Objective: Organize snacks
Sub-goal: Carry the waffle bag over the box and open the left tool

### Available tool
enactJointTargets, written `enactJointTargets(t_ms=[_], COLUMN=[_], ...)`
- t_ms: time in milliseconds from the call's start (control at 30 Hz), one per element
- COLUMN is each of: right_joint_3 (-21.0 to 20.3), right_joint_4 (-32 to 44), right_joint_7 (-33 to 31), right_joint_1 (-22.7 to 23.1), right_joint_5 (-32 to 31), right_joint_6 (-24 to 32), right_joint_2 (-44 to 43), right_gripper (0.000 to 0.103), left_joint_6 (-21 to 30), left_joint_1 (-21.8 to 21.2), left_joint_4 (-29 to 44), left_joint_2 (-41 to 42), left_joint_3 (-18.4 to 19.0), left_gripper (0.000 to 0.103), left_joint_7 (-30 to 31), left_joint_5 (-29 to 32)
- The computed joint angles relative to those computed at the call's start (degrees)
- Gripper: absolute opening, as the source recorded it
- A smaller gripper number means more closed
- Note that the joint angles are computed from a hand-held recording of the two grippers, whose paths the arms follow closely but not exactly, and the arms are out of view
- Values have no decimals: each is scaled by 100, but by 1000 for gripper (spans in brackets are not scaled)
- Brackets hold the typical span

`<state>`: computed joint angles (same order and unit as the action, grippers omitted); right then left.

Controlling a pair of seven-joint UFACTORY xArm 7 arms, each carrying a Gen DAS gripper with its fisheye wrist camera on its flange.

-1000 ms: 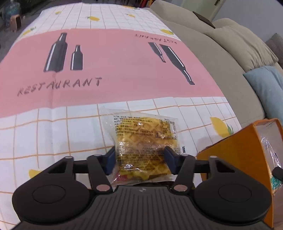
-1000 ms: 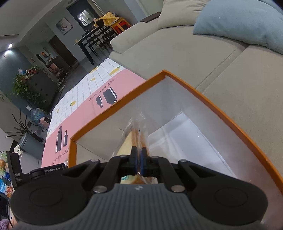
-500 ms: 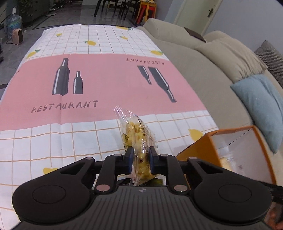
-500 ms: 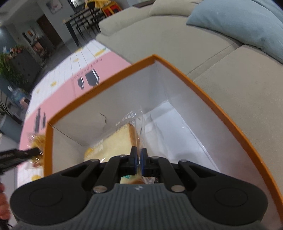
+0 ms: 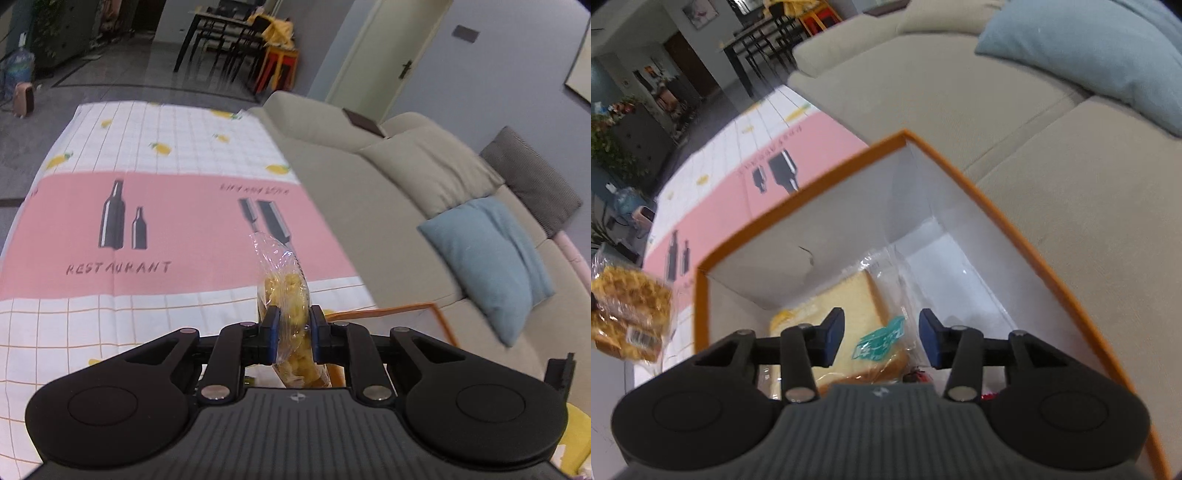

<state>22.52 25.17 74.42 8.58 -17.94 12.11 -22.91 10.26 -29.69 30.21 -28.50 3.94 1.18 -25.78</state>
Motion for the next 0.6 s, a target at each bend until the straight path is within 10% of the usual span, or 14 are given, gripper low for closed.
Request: enactJointTargets(t_ms=[333, 600], right_joint_3=[-396, -868], right_joint_4=[-358, -811], right_joint_7=[-919, -1821], right_joint_1=[830, 1505], right_joint_5=[619, 1406], right_joint_6=[368, 709], right_joint_2=[-1103, -1620], right_gripper=[44, 44], left_joint_6=[-190, -523], left_joint_1=[-956, -2756], left_joint_4=[286, 1019], left_joint_2=[109, 1419], left_joint_3=[65, 991], left_gripper=[18, 17], left_joint_7=[121, 1604], left_joint_5=[-397, -2517])
